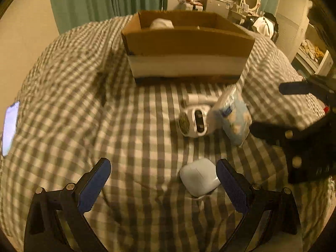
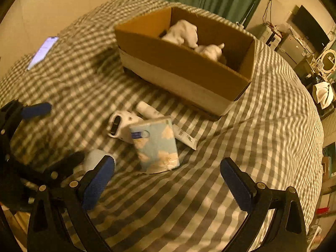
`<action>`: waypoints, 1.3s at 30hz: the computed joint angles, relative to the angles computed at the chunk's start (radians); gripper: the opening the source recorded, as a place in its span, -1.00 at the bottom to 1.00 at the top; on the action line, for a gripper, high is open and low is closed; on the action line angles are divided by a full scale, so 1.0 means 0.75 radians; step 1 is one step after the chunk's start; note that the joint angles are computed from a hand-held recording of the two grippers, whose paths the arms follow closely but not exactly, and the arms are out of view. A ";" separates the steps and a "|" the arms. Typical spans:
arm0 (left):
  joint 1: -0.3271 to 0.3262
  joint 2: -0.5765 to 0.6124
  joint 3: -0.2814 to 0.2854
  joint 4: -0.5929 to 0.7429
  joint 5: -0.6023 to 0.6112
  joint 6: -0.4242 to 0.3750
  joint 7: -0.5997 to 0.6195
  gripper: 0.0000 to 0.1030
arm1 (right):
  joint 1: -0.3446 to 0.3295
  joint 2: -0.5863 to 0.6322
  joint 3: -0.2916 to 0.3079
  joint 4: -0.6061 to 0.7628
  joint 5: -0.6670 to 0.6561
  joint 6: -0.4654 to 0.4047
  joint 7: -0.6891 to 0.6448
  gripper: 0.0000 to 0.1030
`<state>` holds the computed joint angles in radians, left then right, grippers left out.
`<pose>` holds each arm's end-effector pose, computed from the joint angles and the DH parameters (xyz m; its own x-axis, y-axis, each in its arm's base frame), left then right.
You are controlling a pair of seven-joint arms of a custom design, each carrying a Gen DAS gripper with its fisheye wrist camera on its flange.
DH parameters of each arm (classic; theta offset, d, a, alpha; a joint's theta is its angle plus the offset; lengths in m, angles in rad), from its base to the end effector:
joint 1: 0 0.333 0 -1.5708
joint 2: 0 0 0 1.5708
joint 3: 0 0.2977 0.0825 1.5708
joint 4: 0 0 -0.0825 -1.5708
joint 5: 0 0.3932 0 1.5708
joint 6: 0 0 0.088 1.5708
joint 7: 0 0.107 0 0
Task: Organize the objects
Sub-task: 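Grasp the white earbud case with the left tool while the right tool grasps the blue tissue pack, then lift the earbud case with the left tool while the right tool lifts the tissue pack toward the box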
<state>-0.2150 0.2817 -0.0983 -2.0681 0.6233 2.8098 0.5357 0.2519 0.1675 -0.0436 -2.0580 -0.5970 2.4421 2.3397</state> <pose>0.5816 -0.2160 0.3168 0.1620 -0.9831 0.0857 -0.8413 -0.1830 -0.5086 0.5893 0.1242 0.3535 -0.1840 -0.9505 0.2505 -0.9173 0.0745 -0.3911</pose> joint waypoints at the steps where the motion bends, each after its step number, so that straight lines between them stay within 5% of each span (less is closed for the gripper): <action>1: 0.005 0.016 -0.007 0.006 -0.015 0.010 0.009 1.00 | -0.013 0.012 0.000 0.001 0.035 0.020 -0.025 0.95; 6: 0.029 0.107 -0.052 0.062 -0.157 0.008 0.123 1.00 | -0.042 0.076 -0.004 0.041 0.197 0.059 -0.169 0.83; 15: -0.012 0.175 -0.027 0.132 -0.213 0.003 0.134 0.95 | -0.057 0.234 -0.011 0.231 0.473 -0.078 -0.479 0.48; 19: -0.022 0.183 -0.031 0.133 -0.224 0.022 0.147 0.76 | -0.065 0.278 -0.022 0.276 0.552 -0.089 -0.545 0.06; 23: -0.010 0.182 -0.050 0.126 -0.258 0.023 0.207 0.58 | -0.054 0.257 -0.041 0.244 0.572 -0.046 -0.541 0.05; 28: -0.014 0.158 -0.059 0.101 -0.267 0.015 0.268 0.00 | -0.039 0.227 -0.058 0.212 0.546 -0.019 -0.494 0.04; 39: 0.044 0.059 -0.102 -0.007 -0.377 0.034 0.365 -0.09 | 0.006 0.155 -0.085 0.168 0.340 -0.008 -0.286 0.02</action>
